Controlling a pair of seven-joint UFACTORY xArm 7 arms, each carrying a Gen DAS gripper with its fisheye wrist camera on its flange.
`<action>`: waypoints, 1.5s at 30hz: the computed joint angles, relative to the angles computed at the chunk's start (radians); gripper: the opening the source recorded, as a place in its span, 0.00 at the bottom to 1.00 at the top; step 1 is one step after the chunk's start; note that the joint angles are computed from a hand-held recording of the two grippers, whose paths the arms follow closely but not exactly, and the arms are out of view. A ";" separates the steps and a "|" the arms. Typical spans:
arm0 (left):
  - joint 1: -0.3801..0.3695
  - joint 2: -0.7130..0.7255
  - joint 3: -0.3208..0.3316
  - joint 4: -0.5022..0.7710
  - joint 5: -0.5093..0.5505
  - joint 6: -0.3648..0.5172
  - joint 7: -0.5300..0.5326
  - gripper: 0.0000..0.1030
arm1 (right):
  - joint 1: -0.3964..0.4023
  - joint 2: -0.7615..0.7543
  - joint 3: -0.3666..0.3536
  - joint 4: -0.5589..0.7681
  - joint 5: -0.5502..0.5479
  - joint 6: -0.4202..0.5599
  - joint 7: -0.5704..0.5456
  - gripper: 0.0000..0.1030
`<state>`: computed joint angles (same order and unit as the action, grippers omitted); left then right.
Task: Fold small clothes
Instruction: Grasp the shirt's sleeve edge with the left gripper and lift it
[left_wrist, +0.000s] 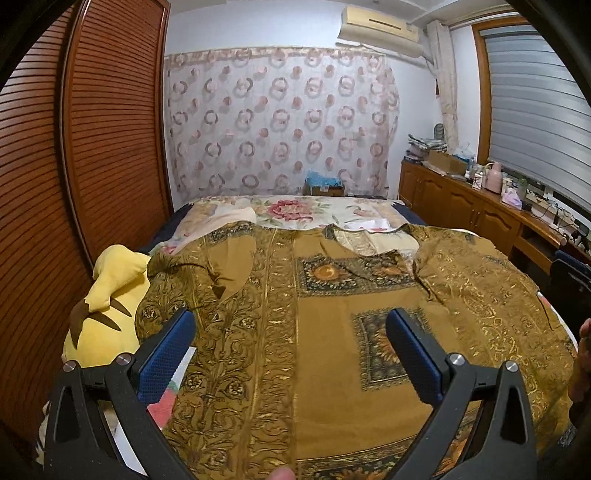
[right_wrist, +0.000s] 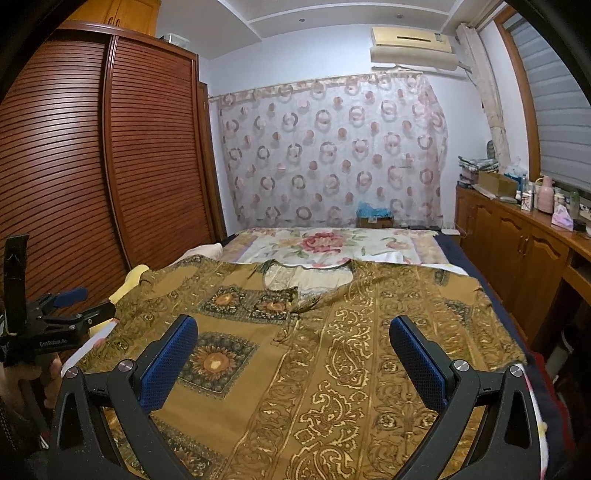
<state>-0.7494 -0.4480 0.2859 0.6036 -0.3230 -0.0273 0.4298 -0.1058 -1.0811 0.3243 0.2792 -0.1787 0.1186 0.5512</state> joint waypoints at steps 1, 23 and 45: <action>-0.014 0.003 0.020 0.003 -0.001 0.006 0.010 1.00 | 0.000 0.014 0.000 0.004 -0.001 -0.007 -0.002 1.00; 0.034 0.280 0.241 0.305 -0.366 0.344 0.399 0.80 | 0.224 0.322 -0.179 0.176 0.055 0.090 -0.254 1.00; 0.355 0.563 0.074 0.584 -0.532 0.741 0.439 0.36 | 0.250 0.434 -0.210 0.249 0.141 0.078 -0.408 1.00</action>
